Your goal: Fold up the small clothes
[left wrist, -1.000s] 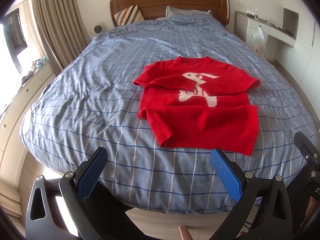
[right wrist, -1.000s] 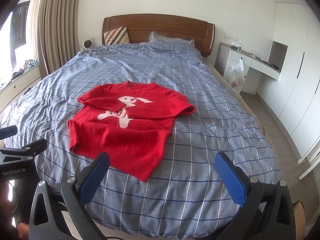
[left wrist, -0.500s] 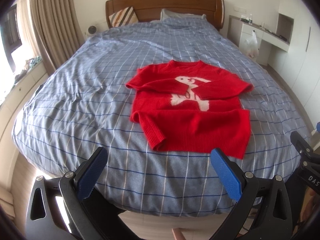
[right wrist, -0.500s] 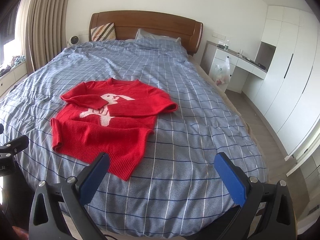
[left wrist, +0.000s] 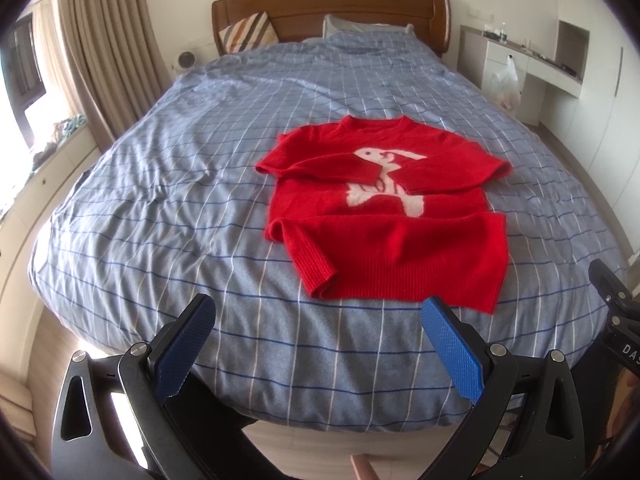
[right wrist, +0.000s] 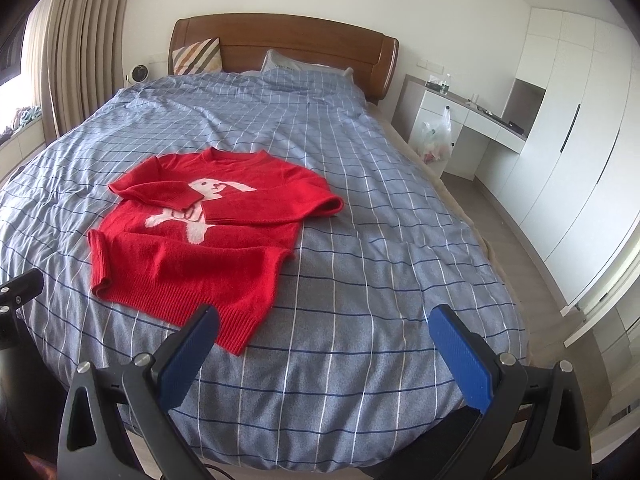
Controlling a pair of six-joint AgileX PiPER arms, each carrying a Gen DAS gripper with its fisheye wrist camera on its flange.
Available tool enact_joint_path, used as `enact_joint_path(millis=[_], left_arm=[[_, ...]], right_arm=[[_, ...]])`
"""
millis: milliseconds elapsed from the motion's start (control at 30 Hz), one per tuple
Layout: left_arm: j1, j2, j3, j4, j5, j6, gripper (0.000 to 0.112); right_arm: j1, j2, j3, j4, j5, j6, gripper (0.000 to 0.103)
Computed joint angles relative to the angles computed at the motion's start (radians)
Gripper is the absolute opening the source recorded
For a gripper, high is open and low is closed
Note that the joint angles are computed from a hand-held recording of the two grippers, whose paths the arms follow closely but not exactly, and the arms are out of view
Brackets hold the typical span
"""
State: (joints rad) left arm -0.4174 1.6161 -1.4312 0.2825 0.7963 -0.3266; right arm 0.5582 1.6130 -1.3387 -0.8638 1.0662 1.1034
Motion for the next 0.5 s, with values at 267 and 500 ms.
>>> enact_joint_path(millis=[267, 500], left_arm=[[0.010, 0.014, -0.011, 0.031, 0.002, -0.004, 0.103], [0.154, 0.036, 0.021, -0.115, -0.077, 0.154, 0.103]], right_arm=[[-0.005, -0.001, -0.003, -0.001, -0.002, -0.007, 0.103], [-0.052, -0.074, 0.093, -0.011, -0.156, -0.001, 0.103]])
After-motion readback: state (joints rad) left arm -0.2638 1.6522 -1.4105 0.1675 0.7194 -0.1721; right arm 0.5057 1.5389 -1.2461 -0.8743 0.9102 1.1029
